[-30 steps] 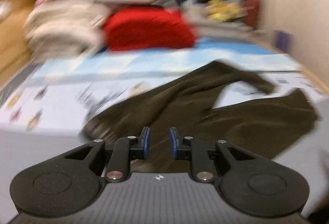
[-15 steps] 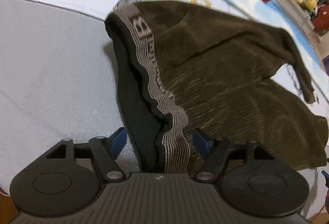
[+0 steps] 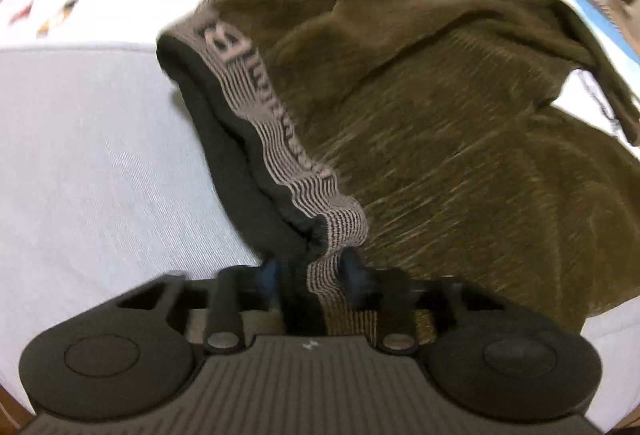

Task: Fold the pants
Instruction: 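Grasp the striped waistband with the left tool while the right tool grasps a pant leg hem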

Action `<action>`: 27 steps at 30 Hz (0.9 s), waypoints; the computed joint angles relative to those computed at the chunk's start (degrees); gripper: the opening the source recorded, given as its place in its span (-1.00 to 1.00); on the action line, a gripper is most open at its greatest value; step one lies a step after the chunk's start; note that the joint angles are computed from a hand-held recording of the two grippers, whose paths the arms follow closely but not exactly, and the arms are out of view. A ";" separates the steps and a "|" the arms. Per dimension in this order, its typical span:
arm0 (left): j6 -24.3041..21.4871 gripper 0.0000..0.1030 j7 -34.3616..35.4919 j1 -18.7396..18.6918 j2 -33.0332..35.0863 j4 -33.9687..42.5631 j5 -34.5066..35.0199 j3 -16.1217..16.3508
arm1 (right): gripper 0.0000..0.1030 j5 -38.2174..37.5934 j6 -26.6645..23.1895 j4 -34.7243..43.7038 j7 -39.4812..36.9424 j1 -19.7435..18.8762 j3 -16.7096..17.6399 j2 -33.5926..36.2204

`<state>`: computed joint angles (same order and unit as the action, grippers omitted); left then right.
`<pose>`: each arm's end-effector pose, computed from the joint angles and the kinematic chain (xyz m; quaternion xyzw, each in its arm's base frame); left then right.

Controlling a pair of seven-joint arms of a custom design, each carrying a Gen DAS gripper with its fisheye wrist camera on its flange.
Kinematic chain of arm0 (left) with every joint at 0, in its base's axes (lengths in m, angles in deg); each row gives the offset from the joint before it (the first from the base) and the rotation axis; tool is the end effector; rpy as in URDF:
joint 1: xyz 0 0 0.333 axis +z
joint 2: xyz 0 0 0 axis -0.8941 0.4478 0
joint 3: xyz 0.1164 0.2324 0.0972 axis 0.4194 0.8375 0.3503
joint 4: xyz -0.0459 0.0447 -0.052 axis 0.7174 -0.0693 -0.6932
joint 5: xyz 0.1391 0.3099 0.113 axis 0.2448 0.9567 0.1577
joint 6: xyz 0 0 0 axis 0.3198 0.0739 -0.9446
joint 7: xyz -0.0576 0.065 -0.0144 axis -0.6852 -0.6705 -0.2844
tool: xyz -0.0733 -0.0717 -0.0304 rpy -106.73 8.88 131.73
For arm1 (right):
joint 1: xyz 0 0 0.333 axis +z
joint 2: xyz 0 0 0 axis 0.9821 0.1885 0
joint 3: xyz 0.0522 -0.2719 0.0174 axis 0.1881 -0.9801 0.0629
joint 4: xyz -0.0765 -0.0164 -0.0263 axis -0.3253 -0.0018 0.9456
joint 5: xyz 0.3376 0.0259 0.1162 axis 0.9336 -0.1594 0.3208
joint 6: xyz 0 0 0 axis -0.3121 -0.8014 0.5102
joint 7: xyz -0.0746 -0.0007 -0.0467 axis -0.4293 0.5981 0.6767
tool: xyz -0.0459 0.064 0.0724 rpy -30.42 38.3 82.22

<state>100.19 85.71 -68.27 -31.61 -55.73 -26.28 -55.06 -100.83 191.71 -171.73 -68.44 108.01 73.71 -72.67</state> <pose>0.7007 -0.1261 0.3947 -0.6565 0.7300 -0.1634 0.0966 0.5287 0.2735 0.4146 -0.1487 0.9253 -0.2833 0.2035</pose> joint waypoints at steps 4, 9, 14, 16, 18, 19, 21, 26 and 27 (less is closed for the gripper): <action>11.64 -0.63 3.41 1.87 -7.00 -10.79 -0.22 -0.49 | -0.82 -1.54 -10.08 -3.67 2.90 2.26 2.04 -5.83; 18.77 -0.65 1.34 0.99 -12.50 -18.61 3.48 2.74 | -0.79 14.80 -3.08 -14.06 -1.52 -0.75 4.56 -13.47; 8.13 -0.75 -8.78 1.44 -10.43 -13.31 6.24 5.02 | -0.63 19.91 15.39 -29.28 -1.79 -4.96 6.65 -22.05; 4.43 -0.11 -7.78 6.51 -10.39 -12.46 -4.36 0.75 | -0.32 15.21 10.16 -29.71 2.48 -6.16 8.95 -24.19; 3.38 0.49 -7.38 7.77 -10.32 -12.31 -8.13 -0.48 | 0.10 13.94 8.20 -31.14 5.48 -7.03 9.67 -25.72; 2.99 0.55 -6.80 7.59 -10.44 -12.43 -8.41 -0.70 | 0.10 14.00 8.88 -32.20 6.51 -7.62 9.42 -26.41; 0.76 0.55 -4.99 7.14 -9.66 -11.06 -8.41 -1.09 | 0.10 12.10 13.30 -35.59 11.82 -9.25 9.45 -28.01; 0.18 0.55 -2.90 4.85 -7.91 -10.80 -5.27 -0.16 | 0.08 5.80 17.35 -37.20 18.33 -12.21 10.57 -26.83; -0.80 0.55 -2.78 4.54 -7.41 -10.08 -4.61 0.04 | 0.00 5.36 16.33 -36.08 17.30 -12.33 10.42 -25.82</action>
<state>99.39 82.93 -63.73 -39.02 -65.81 -30.89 -55.02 -95.47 208.04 -207.81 -51.14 95.68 84.13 -98.49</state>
